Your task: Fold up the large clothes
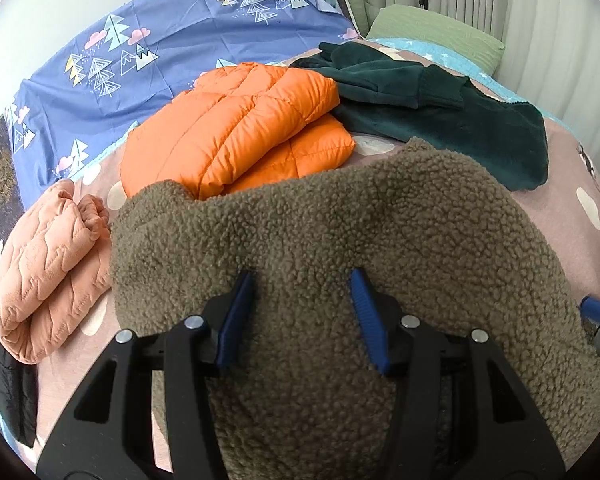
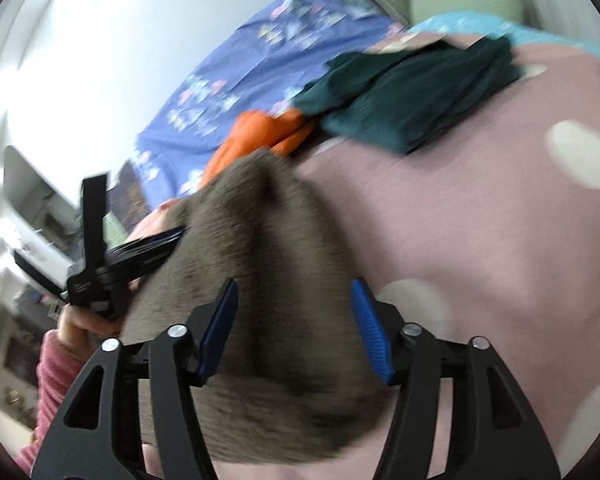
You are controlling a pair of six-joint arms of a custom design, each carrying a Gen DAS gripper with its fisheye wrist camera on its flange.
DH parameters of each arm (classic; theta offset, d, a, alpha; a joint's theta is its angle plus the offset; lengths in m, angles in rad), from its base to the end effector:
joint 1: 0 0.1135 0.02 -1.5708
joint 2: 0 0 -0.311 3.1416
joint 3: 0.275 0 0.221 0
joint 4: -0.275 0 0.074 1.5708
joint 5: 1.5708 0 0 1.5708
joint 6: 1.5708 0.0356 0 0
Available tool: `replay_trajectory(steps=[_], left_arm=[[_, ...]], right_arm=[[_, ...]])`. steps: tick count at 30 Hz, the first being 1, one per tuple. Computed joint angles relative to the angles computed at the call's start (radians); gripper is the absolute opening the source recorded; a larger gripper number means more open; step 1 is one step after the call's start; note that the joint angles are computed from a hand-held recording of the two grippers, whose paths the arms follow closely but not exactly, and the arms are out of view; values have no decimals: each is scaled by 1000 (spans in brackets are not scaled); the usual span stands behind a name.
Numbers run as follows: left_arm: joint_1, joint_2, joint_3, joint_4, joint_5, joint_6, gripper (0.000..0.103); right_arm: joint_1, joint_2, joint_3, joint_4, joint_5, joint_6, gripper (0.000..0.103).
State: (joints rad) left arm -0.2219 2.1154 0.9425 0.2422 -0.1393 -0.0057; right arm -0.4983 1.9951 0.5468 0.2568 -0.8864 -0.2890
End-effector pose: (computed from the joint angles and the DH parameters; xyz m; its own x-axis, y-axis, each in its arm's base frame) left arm 0.3758 -0.0797 0.1191 -0.7831 0.1709 -0.5979 0.1326 0.9853 0.1080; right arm 0.2498 -0.1045 0.1035 -0.7964 0.2282 -0.5600 -0.1845 0.7903 0.5844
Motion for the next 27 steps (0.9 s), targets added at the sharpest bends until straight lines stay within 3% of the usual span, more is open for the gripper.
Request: replay_trajectory(steps=[3,6,13,18,20,22,25,27], left_arm=[[5,1,-8,16,13,-4,52],[5,1,-14,28,13,-4,52],[19,-6,-39,59,45,-8,52],[38,-6,-54,83,82,-14,52],[41,-5,-55,87,86,-18,52],[35,-4,-56,93,78,-19,52],[35,-8,-74,115,76,-16,53],[38,-10,-85,134,82,-18,53]], right_arm=[[-40,64,66,-104,28,-49,63],[-52,194,183,-332,-17,-164,67],[-29,304,330,-613,-115,-309,74],[47,275,279,-467,-115,-160,71],[42,275,258,-437,-136,-127,42],[17,277,244,-442,-159,-135,33],[-5,254,203,-397,-151,-148,32],[-24,286,235,-468,-164,-197,36]])
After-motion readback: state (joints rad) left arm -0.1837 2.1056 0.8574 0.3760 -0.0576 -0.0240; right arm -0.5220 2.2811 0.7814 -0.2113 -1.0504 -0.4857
